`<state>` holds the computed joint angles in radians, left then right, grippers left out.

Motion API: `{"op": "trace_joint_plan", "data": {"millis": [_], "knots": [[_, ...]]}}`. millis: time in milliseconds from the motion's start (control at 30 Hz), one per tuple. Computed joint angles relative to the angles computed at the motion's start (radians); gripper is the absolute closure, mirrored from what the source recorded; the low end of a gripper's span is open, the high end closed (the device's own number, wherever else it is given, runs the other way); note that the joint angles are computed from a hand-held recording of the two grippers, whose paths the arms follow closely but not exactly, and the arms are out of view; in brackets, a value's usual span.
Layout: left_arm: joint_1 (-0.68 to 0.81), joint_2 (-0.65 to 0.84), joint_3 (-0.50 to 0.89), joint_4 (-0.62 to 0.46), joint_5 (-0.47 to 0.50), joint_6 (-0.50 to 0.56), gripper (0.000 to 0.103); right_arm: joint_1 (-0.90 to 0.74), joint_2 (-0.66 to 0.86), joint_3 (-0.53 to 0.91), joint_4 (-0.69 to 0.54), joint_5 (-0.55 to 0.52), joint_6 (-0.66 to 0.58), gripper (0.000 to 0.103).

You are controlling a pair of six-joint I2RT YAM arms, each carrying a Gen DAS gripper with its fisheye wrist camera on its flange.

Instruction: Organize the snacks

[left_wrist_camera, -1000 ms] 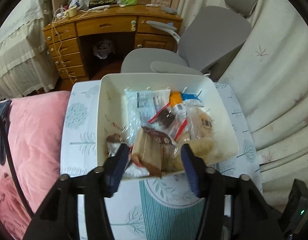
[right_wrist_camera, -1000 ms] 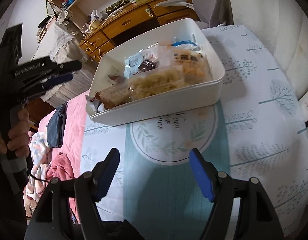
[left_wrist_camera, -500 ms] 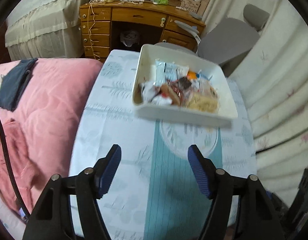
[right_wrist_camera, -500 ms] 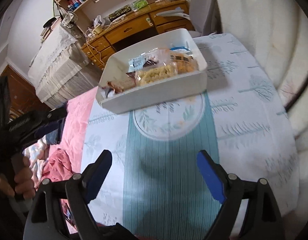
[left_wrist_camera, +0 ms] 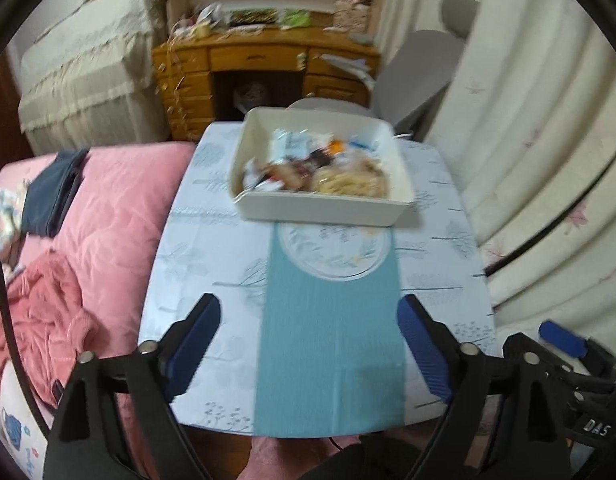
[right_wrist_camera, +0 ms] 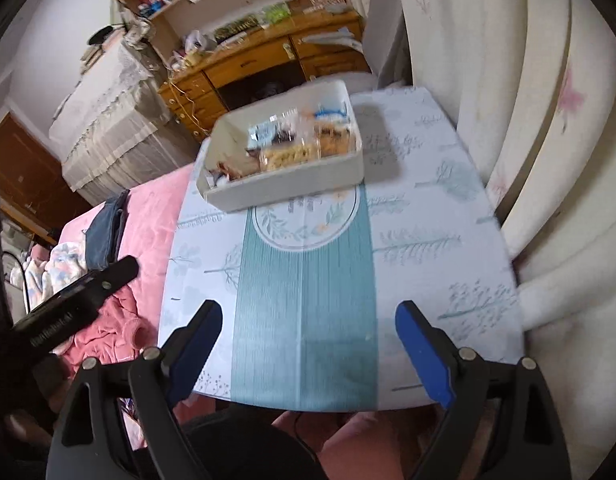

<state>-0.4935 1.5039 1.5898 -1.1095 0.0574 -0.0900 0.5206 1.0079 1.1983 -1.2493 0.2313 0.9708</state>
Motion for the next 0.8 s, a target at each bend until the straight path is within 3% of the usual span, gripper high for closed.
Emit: {"op": "trace_joint_plan", "data": {"millis": [133,233,267,467,800], "knots": [[-0.145,-0.008,0.029,0.013,-0.131,-0.098,0.001,-0.083,-0.036,0.059,-0.057,-0.02,-0.114,0.004],[-0.209,-0.008,0.034,0.015,-0.199,-0.147,0.001,-0.102,-0.054,0.076,-0.088,-0.01,-0.117,0.001],[-0.219,0.0,0.043,0.005,-0.207,-0.157,0.001,-0.07,-0.059,0.078,-0.11,0.038,-0.074,0.0],[-0.257,-0.009,0.022,0.002,-0.28,-0.212,0.001,-0.03,-0.074,0.05,-0.091,0.065,-0.098,0.0],[-0.281,-0.023,0.011,0.023,-0.356,-0.253,0.001,-0.082,-0.089,0.025,-0.033,0.02,-0.19,0.0]]}}
